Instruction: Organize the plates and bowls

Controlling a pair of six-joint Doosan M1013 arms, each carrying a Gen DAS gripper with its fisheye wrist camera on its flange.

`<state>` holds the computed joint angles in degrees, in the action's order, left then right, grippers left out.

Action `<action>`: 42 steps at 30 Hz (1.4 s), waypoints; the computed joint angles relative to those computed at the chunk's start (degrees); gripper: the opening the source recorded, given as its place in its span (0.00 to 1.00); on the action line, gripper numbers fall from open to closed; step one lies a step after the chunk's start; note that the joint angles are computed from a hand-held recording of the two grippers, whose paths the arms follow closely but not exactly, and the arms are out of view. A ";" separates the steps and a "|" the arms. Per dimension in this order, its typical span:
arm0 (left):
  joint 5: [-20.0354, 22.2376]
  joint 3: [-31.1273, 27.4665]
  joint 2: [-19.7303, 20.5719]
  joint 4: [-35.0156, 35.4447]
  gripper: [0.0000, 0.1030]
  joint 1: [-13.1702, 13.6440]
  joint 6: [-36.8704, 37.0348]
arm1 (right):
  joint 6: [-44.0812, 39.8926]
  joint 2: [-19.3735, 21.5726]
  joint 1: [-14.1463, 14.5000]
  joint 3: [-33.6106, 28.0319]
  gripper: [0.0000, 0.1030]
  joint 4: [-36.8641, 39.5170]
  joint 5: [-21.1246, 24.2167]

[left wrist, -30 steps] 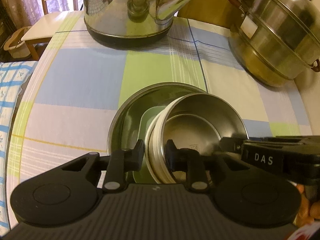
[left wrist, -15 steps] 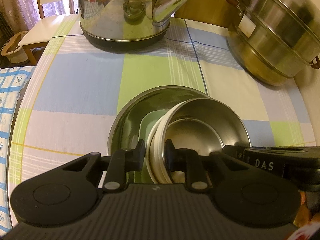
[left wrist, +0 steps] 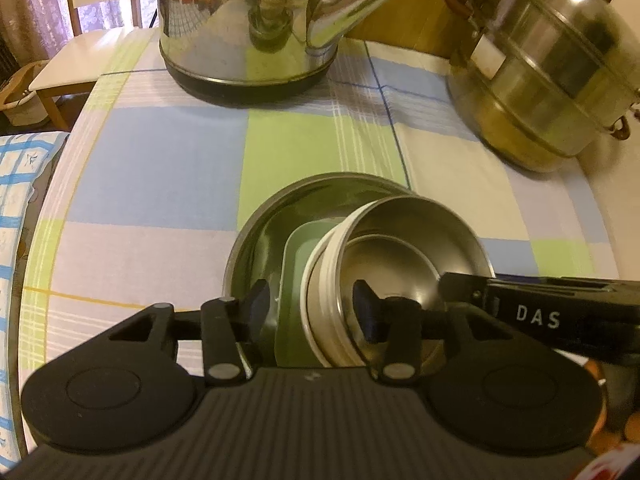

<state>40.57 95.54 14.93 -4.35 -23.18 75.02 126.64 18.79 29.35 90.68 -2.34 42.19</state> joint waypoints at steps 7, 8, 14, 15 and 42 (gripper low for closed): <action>-4.58 3.35 -4.31 4.14 0.52 0.09 1.18 | 9.70 -6.02 2.21 7.02 0.58 -12.64 -11.36; -5.14 3.94 -5.01 4.61 0.53 0.04 1.41 | 12.62 -7.00 2.69 8.14 0.59 -15.57 -12.46; -6.13 8.50 -10.12 11.19 0.54 -1.65 -3.02 | 25.46 -11.84 6.01 12.92 0.62 -29.90 -12.03; -6.05 9.53 -11.17 11.86 0.54 -2.08 -3.72 | 26.42 -12.52 6.50 13.65 0.62 -31.07 -11.94; 9.19 22.08 -27.74 32.37 0.57 -28.16 -46.85 | 20.26 -29.91 15.38 29.46 0.63 -18.87 -8.60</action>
<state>49.75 117.62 -12.81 28.03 -51.34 28.17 146.90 -11.12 44.73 120.14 -21.21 33.59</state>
